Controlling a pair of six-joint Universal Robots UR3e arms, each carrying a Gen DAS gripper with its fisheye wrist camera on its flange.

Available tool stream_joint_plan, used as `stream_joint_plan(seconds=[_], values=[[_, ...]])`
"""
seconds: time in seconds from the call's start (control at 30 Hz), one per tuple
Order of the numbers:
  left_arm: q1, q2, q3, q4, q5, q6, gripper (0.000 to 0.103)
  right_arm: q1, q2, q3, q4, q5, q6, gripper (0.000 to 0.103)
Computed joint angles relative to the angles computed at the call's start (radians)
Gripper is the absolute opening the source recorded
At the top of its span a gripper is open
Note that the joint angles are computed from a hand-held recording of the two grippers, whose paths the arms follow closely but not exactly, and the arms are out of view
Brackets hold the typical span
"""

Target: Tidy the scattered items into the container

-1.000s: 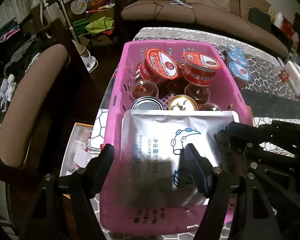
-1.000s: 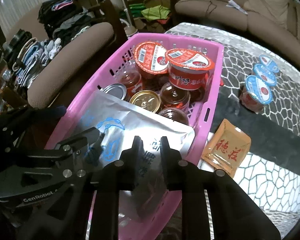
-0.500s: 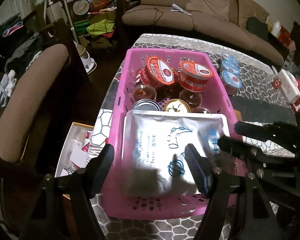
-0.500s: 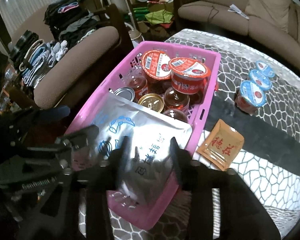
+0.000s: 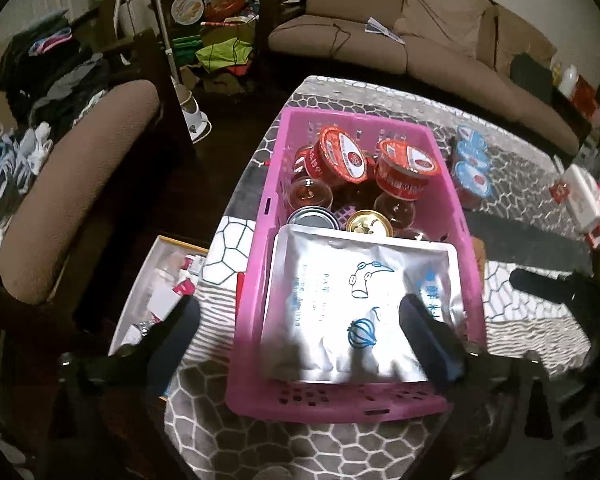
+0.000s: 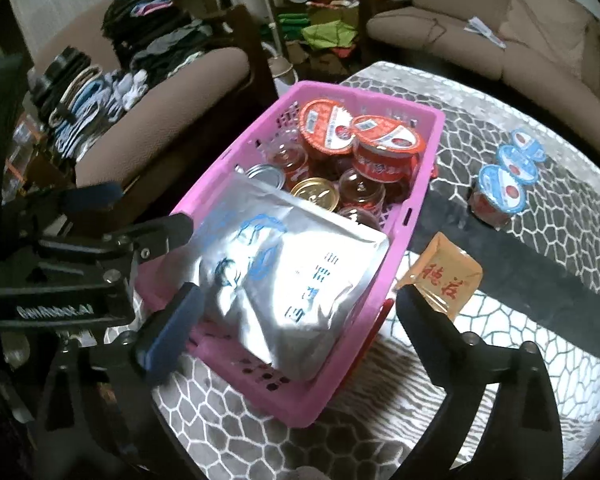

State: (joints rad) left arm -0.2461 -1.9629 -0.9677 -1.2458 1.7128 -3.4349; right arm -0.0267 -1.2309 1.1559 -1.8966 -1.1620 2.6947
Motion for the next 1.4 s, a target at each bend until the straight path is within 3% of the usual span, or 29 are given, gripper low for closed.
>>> stream_joint_plan(seconds=[0.2,0.33,0.9,1.17,1.4], values=[[-0.016,0.005,0.019,-0.019,-0.003,0.004,0.103,0.018,-0.036,0.023,0.019,-0.018,-0.027,0.102],[-0.047,-0.002,0.043,-0.06,0.064,-0.006,0.103,0.018,-0.058,0.031,0.043,-0.027,-0.03,0.102],[-0.111,0.035,0.125,-0.2,0.142,-0.055,0.103,-0.044,-0.207,0.051,0.145,-0.04,-0.081,0.102],[-0.163,0.04,0.158,-0.248,0.222,-0.105,0.103,-0.079,-0.275,0.039,0.195,-0.045,-0.126,0.102],[-0.185,0.088,0.181,-0.266,0.205,-0.12,0.103,-0.126,-0.339,0.03,0.262,-0.01,-0.175,0.103]])
